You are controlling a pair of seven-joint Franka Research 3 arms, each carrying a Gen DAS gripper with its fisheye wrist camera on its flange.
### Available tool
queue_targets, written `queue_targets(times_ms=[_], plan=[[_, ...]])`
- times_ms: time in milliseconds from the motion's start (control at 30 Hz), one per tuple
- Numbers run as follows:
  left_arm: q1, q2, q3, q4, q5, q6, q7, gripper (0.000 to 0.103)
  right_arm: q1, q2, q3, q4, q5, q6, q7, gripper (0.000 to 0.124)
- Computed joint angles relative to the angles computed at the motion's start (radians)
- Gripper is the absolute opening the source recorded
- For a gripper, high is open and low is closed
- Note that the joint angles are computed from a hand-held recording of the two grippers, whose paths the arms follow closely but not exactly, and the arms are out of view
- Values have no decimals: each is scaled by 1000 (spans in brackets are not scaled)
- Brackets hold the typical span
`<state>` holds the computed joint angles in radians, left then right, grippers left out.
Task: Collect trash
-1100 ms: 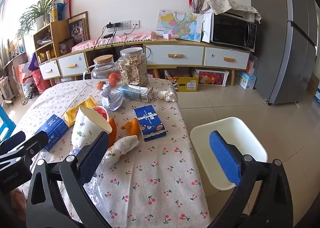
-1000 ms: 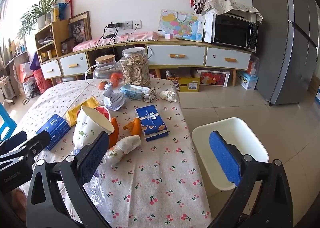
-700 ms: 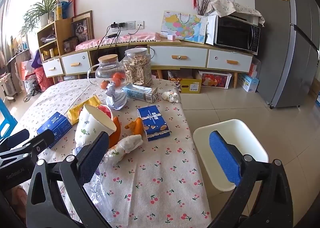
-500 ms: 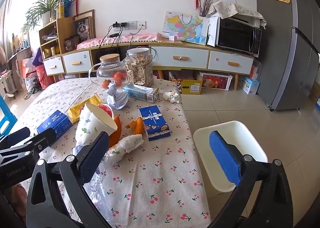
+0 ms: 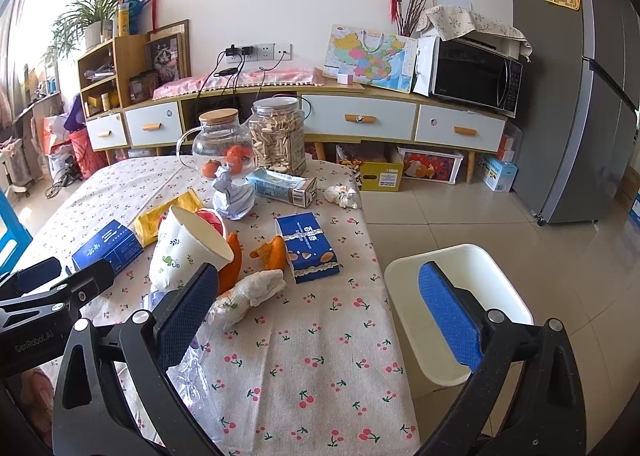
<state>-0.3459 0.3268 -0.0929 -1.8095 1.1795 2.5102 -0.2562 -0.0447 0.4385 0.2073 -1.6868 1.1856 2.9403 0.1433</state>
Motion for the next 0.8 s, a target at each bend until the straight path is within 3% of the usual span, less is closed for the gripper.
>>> queue_targets(times_ms=[800], plan=[[-4, 10, 4, 6, -9, 8, 2, 96, -4, 3, 5, 3, -7, 5, 10, 96]])
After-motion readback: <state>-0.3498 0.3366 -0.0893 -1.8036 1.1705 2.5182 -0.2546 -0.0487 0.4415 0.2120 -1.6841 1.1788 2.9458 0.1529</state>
